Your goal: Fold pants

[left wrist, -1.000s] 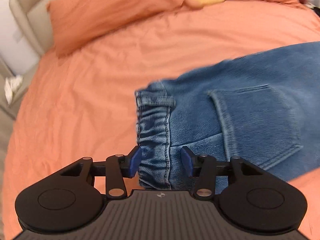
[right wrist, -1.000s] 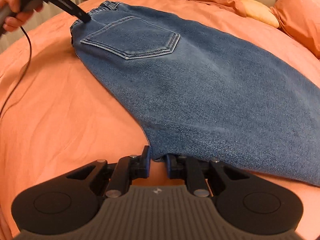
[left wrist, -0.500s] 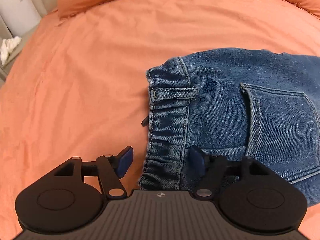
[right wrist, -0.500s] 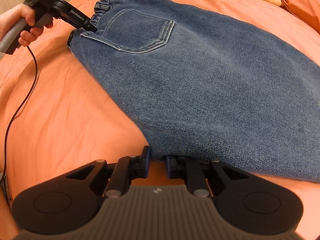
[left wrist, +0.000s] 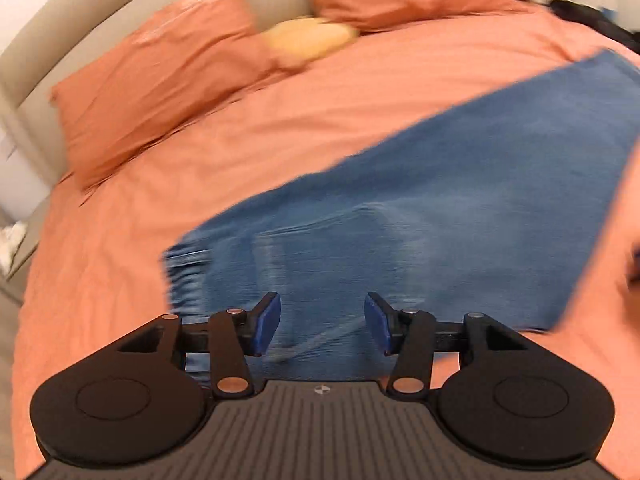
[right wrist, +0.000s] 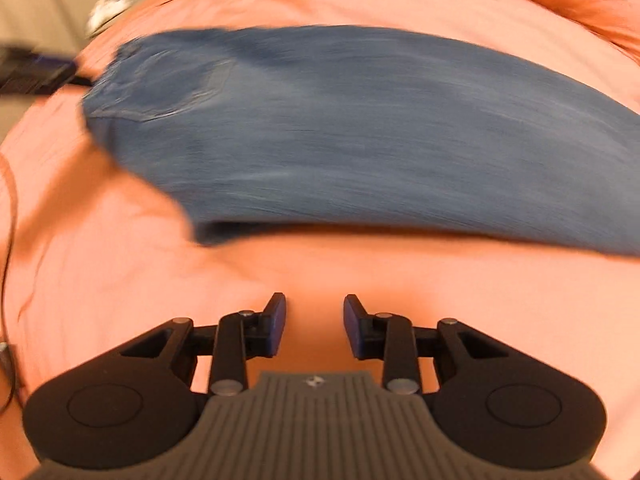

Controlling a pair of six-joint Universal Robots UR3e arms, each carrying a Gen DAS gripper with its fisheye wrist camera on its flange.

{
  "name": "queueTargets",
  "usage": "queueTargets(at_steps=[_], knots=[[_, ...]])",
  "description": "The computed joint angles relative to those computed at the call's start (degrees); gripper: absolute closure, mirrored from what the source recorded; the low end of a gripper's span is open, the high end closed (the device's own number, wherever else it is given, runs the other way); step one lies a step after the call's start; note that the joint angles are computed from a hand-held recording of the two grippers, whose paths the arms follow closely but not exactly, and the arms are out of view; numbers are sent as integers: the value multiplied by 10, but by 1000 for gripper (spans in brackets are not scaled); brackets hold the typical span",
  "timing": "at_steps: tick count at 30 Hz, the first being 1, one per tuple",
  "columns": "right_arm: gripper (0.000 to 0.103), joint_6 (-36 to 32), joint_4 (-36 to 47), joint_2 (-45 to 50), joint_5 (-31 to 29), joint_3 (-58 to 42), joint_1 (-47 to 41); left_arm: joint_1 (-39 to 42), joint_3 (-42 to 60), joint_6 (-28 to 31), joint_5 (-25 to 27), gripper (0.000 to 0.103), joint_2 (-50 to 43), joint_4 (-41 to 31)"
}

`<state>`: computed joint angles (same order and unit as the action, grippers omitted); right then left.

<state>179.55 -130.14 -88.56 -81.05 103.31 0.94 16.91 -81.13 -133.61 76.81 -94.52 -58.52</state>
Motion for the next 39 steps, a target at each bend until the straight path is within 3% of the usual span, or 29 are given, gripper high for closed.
queueTargets(at_steps=[5,8,11,15,18,27,29,31,32,33,39], knots=[[75,-95,91,-167,41,89,-228,-89,-46,-39,44,45,3,27],[74,-162,133,-210,72,94,-388,-134,-40,-69,89,45,-31,48],[74,-218,130,-181,85,61,-507,-162,3,-99,117,45,-79,46],[71,-220,126,-54,105,-53,-597,-192,95,-135,150,45,-154,5],[63,-181,116,40,132,-134,-625,-210,178,-156,177,45,-217,-34],[64,-100,93,224,218,-254,-639,-245,299,-183,229,45,-321,-72],[75,-88,92,245,233,-265,-638,-250,315,-183,237,45,-335,-77],[77,-93,92,245,234,-265,-637,-254,324,-184,245,45,-344,-77],[87,-99,90,245,235,-267,-634,-256,326,-185,248,45,-347,-75],[89,-106,92,239,234,-269,-633,-258,327,-184,251,45,-349,-73],[95,-140,99,219,169,-350,-572,-261,320,-200,257,46,-349,-70]])
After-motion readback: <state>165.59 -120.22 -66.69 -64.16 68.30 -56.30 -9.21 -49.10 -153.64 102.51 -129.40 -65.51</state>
